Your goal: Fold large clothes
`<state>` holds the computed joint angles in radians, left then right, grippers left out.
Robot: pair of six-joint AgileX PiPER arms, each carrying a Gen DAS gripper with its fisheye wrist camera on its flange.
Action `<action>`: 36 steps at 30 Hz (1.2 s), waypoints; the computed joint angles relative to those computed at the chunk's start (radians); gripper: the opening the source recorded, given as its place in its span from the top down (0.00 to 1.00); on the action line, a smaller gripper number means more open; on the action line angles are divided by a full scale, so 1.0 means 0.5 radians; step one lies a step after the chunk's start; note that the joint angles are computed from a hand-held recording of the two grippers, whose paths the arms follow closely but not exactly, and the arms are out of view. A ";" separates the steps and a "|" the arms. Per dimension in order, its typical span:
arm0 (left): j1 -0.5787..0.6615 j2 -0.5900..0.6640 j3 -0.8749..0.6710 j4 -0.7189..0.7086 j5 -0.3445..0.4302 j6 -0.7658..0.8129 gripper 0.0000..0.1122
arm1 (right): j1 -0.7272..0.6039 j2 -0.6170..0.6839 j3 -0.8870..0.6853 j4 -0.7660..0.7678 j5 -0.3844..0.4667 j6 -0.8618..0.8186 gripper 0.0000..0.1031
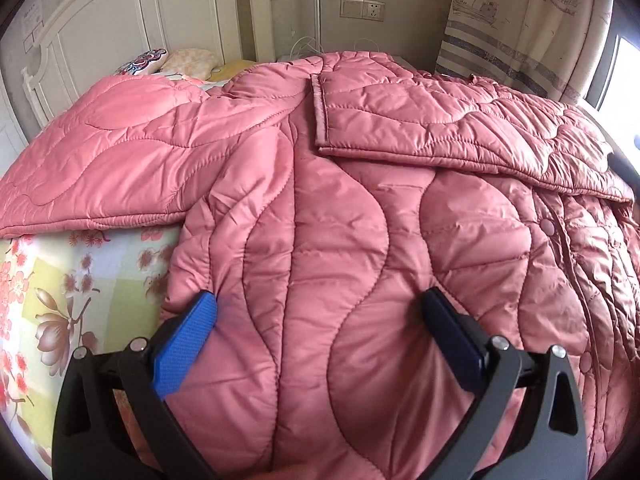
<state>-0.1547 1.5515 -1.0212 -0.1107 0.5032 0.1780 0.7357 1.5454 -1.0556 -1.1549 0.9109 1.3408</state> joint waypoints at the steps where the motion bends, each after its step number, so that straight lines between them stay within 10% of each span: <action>1: 0.000 -0.004 0.002 0.027 0.007 -0.014 0.10 | 0.035 -0.055 0.031 0.077 0.038 0.084 0.22; 6: 0.114 0.023 -0.280 -0.253 0.466 0.164 0.11 | -0.174 -0.307 0.349 0.289 -0.215 0.330 0.29; 15: -0.062 0.211 -0.731 -0.582 0.114 0.349 0.10 | -0.319 -0.417 0.551 0.098 -0.582 0.669 0.29; 26: -0.293 0.881 -1.198 0.254 0.214 -0.345 0.10 | -0.358 -0.466 0.635 -0.096 -0.675 0.970 0.29; 30: -0.310 0.907 -1.219 0.407 0.225 -0.487 0.10 | -0.367 -0.652 0.772 -0.397 -0.610 1.433 0.48; 36: -0.294 0.900 -1.240 0.343 0.249 -0.439 0.10 | -0.457 -0.484 0.416 0.072 -0.552 0.601 0.63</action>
<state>-0.3020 2.0016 -1.6413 0.0609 0.6278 -0.0414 0.5073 1.3036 -0.8475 -1.1190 0.6347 1.6412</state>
